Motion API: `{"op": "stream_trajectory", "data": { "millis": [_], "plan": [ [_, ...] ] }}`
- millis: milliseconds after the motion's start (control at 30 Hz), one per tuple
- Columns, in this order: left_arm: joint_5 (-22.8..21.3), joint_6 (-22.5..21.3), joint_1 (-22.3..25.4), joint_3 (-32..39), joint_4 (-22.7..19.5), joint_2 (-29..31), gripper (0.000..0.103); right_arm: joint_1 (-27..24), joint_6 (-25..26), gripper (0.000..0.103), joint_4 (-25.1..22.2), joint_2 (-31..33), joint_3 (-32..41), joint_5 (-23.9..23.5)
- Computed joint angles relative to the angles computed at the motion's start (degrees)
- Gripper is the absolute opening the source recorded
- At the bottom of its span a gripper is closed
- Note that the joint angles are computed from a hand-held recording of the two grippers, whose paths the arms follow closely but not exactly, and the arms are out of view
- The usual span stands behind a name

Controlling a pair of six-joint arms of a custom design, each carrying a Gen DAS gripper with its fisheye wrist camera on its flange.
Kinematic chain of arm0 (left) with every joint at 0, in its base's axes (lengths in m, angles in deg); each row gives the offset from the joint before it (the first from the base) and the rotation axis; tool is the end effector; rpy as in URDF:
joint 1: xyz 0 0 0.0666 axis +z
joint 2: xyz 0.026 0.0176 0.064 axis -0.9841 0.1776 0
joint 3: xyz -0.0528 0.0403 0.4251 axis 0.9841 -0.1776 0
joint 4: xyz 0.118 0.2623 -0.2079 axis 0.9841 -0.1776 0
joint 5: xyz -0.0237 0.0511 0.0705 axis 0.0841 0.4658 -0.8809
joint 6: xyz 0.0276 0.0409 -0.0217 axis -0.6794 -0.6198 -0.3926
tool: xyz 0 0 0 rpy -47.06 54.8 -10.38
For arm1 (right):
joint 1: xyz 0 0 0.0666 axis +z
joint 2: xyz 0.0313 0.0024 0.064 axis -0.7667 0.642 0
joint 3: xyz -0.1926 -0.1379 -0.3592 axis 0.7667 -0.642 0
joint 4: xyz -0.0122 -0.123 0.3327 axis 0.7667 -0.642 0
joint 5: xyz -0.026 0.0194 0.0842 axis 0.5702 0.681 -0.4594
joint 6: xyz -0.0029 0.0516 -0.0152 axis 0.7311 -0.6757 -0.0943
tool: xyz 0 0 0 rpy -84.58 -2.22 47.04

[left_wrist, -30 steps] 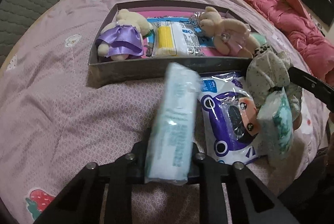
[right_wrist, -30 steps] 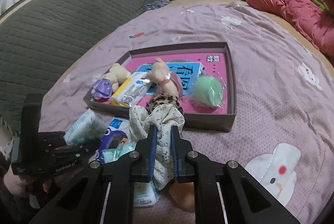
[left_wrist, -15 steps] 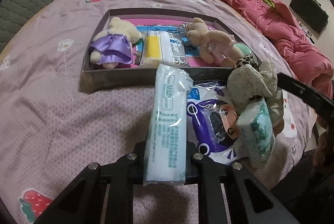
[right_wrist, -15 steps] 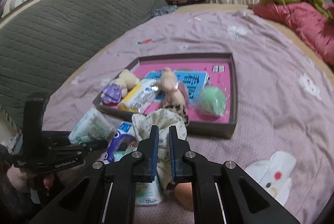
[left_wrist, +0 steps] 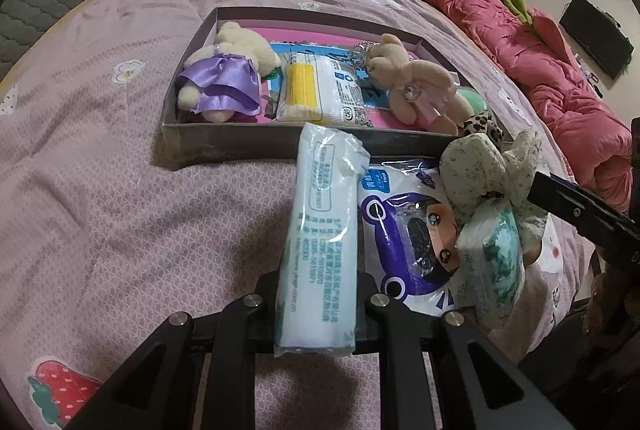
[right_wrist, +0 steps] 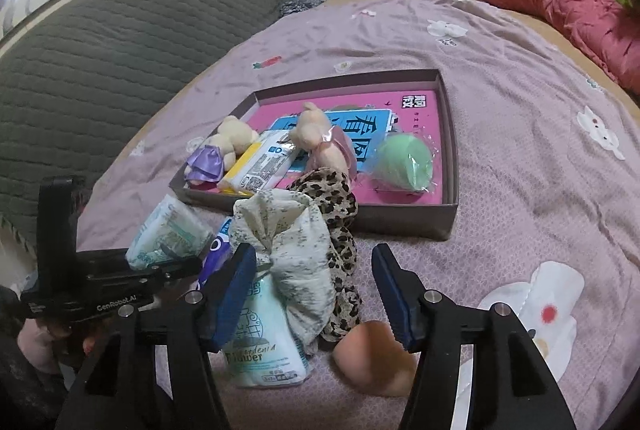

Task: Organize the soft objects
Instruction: 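Carry the cotton pack over the tray with the left gripper while the right carries the scrunchie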

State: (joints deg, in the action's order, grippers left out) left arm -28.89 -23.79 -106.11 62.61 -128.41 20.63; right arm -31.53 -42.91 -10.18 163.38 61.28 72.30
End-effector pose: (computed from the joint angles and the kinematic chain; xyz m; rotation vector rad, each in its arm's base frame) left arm 0.5398 -0.2713 0.4568 0.1737 2.6311 -0.4043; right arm 0.5251 0.1829 0.4875 -0.2073 2.4665 0.4903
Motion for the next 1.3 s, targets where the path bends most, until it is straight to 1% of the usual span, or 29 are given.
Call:
{"op": "stream_trajectory", "data": {
  "millis": [67,100,133,167,200,267,300,400,500,667,800,967,1067,1300],
  "plan": [
    [0.05,0.00,0.03,0.06,-0.12,0.08,0.019,0.03,0.23,0.062,1.11,-0.34,-0.50,-0.23],
    [0.14,0.16,0.09,0.03,-0.03,0.08,0.019,0.12,0.56,0.057,1.34,-0.42,-0.56,0.04],
    [0.34,0.32,0.15,0.06,-0.01,0.08,0.019,0.33,1.45,0.050,0.96,-0.35,-0.34,0.83],
    [0.55,0.55,0.24,0.06,0.02,0.08,0.019,0.48,2.64,0.036,0.18,-0.09,0.12,0.95],
    [0.74,0.82,0.33,-0.05,0.11,0.06,0.019,0.61,3.30,0.026,-0.37,0.19,0.51,0.71],
    [1.29,1.44,0.52,-0.24,0.16,0.04,0.019,0.95,4.08,0.024,-1.54,0.72,1.09,0.20],
    [1.38,1.70,0.61,-0.34,0.22,0.01,0.019,1.15,4.48,0.018,-1.40,0.61,0.94,0.47],
    [1.02,1.91,0.70,-0.72,0.66,-0.25,0.019,1.26,4.85,0.013,1.27,-0.50,0.07,0.68],
    [1.18,2.14,0.81,-1.58,2.24,-0.96,0.019,0.94,4.13,0.011,4.57,-1.78,-0.88,0.78],
    [1.22,2.36,0.71,-2.98,6.24,-2.57,0.019,0.60,3.85,0.011,7.36,-2.77,-1.21,0.02],
    [0.61,2.33,0.66,-4.27,9.90,-4.02,0.019,0.25,3.83,0.011,10.62,-3.92,-1.71,-2.17],
    [0.26,1.87,0.61,-4.24,11.49,-4.34,0.019,0.26,3.66,0.011,12.91,-4.43,-1.63,-1.96],
    [0.71,1.67,0.70,-4.58,12.46,-4.51,0.019,0.06,3.20,0.011,13.31,-4.34,-1.33,-1.62],
    [0.82,1.23,0.62,-2.67,14.20,-3.36,0.019,-0.78,2.02,0.011,14.89,-3.77,0.04,-0.89]
  ]
}}
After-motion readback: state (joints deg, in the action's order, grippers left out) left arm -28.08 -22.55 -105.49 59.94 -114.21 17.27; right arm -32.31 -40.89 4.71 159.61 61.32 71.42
